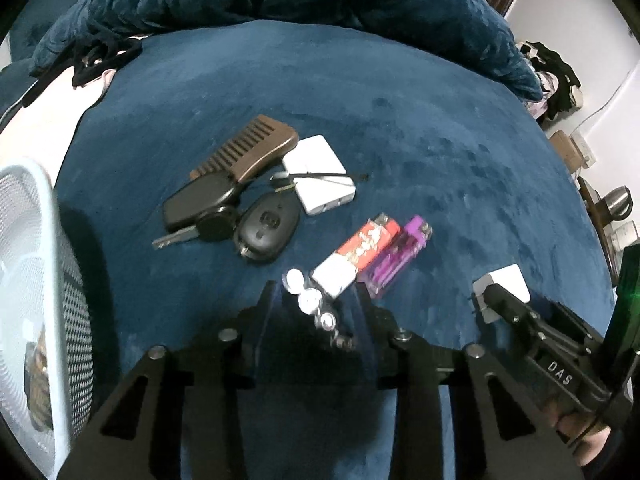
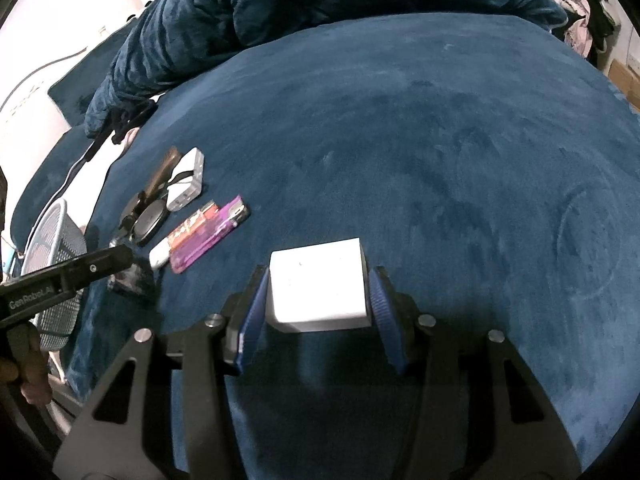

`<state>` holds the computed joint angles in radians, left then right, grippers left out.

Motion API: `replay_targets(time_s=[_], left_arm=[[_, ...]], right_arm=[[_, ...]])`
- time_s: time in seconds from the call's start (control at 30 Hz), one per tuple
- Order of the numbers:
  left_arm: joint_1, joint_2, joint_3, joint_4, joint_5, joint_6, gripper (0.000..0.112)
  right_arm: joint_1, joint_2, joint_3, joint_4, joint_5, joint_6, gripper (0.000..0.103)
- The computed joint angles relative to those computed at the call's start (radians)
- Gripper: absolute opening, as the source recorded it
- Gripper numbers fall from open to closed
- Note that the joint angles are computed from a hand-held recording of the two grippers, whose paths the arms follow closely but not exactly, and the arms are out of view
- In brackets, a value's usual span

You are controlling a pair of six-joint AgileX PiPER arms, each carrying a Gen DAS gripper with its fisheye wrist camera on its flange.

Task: Organize rigid objects
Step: 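Grasp the battery pack with the left tool while the right tool holds the charger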

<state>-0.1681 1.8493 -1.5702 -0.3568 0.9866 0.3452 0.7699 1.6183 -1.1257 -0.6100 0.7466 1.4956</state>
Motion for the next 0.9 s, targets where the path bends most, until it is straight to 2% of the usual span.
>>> replay_targets(time_s=[0.33, 0.4, 0.5, 0.57, 0.63, 0.73, 0.9], left_arm=[[0.090, -0.051, 0.142, -0.054, -0.004, 0.067, 0.037], [0.097, -0.041, 0.135, -0.047, 0.004, 0.041, 0.044], [0.079, -0.065, 0.158, -0.003, -0.052, 0.023, 0.054], [0.066, -0.074, 0.168, 0.020, -0.082, 0.026, 0.073], [0.064, -0.060, 0.153, 0.017, -0.065, 0.010, 0.077], [0.052, -0.021, 0.113, 0.026, -0.022, -0.082, 0.077], [-0.027, 0.009, 0.075, 0.165, -0.050, -0.315, 0.077]], right_arm=[[0.082, 0.040, -0.058, 0.003, 0.049, -0.022, 0.052], [0.094, 0.053, -0.074, 0.001, 0.062, -0.015, 0.053], [0.098, 0.058, -0.079, -0.004, 0.069, -0.004, 0.053], [0.097, 0.056, -0.073, -0.001, 0.061, 0.005, 0.053], [0.092, 0.054, -0.066, 0.000, 0.050, 0.012, 0.053], [0.092, 0.058, -0.065, -0.004, 0.044, 0.020, 0.054], [0.087, 0.056, -0.054, -0.011, 0.022, 0.035, 0.055]])
